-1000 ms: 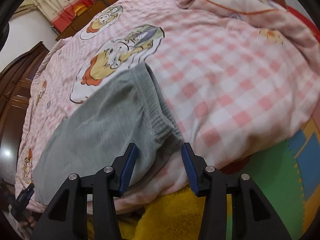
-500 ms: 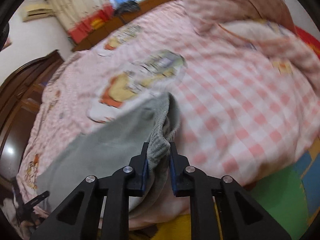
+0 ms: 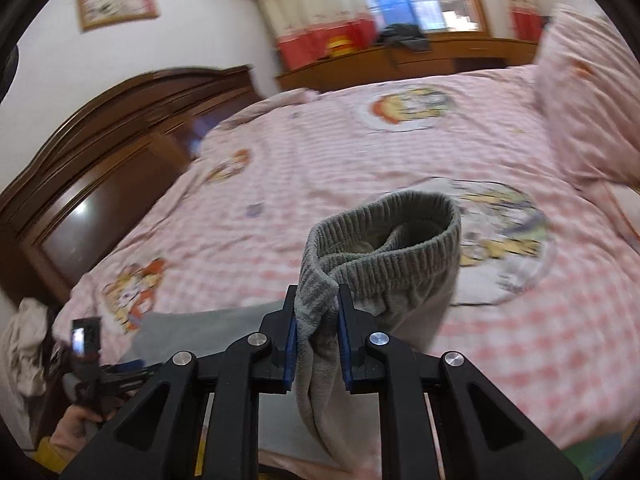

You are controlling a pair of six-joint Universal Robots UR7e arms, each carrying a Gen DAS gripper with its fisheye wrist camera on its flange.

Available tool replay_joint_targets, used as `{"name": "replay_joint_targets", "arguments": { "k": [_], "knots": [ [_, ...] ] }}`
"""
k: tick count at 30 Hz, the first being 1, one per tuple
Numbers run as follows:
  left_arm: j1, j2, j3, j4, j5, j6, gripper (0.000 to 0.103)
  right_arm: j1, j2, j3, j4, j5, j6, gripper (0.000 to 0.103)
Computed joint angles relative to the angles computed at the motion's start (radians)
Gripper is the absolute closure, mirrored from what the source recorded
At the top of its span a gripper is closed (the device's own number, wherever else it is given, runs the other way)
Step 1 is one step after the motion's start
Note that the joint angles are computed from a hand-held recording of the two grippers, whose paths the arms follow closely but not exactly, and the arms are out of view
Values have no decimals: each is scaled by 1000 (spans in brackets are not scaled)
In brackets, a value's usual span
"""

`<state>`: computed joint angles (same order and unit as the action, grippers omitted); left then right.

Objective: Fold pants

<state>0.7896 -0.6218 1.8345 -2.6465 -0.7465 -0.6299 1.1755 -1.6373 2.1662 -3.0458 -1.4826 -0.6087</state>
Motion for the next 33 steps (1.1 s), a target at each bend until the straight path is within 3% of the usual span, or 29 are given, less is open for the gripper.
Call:
{"name": "replay_joint_targets", "arguments": {
  "k": [3,21,33],
  "knots": [
    [6,-20,18,-39,-27,-10,29,38,26,-5,20,2,-21,86],
    [-13,-170,165,-43,55,-39,29,285,281,-53,40,-2,-61,86],
    [4,-253,257,-37,94,-108,30,384,551,-85,-24,-123,-144,86]
  ]
}}
